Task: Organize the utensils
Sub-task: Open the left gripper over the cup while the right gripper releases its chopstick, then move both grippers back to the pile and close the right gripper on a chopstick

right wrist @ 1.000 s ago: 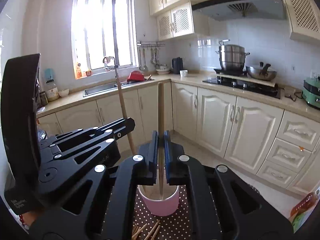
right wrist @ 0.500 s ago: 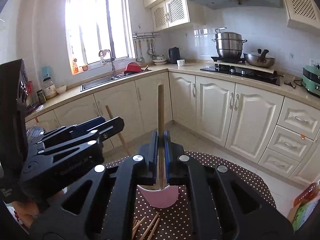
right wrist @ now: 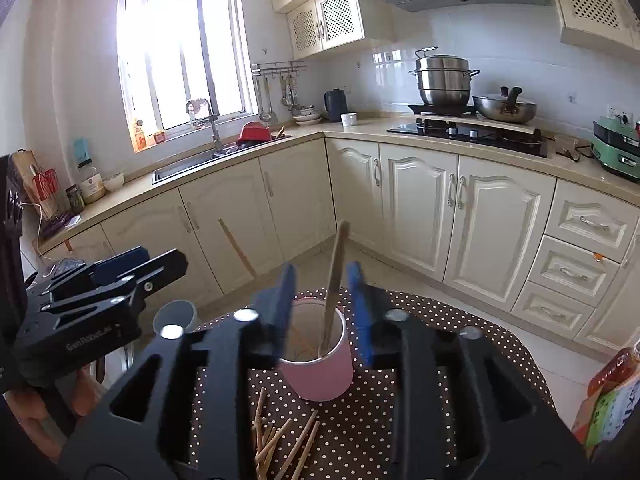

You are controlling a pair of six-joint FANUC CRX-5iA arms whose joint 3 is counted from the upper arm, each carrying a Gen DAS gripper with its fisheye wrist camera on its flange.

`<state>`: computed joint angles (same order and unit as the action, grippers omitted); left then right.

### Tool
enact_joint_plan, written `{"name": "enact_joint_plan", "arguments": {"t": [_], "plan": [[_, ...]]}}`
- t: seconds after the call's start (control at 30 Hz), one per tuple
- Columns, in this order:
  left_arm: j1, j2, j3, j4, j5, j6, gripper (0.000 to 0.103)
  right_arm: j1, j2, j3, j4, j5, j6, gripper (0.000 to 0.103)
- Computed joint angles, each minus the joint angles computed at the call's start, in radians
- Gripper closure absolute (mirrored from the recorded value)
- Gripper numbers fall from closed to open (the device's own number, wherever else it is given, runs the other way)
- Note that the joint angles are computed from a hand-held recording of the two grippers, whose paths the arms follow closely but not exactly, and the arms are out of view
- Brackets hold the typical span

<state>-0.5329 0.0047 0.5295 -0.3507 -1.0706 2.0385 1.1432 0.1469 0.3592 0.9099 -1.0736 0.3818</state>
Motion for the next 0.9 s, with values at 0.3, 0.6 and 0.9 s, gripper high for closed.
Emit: {"name": "enact_joint_plan", "arguments": {"t": [0.3,0.6,0.9], "plan": [[-0.016,-0.095,-0.086,-0.011,-0.062,-0.011,0.041,0.064,-0.068,-0.096,0.050,-0.037,-0.091,0.059],[-0.046,-0.144,-0.191,0.042,-0.113,-0.047,0.041,0.132,-0.127,-0.208,0.021,-0.082,-0.167,0.058],[-0.083,-0.129,-0.274,0.112,-0.136,-0.077,0.041,0.173,-0.167,-0.312,-0.058,-0.096,-0.235,0.058]]}}
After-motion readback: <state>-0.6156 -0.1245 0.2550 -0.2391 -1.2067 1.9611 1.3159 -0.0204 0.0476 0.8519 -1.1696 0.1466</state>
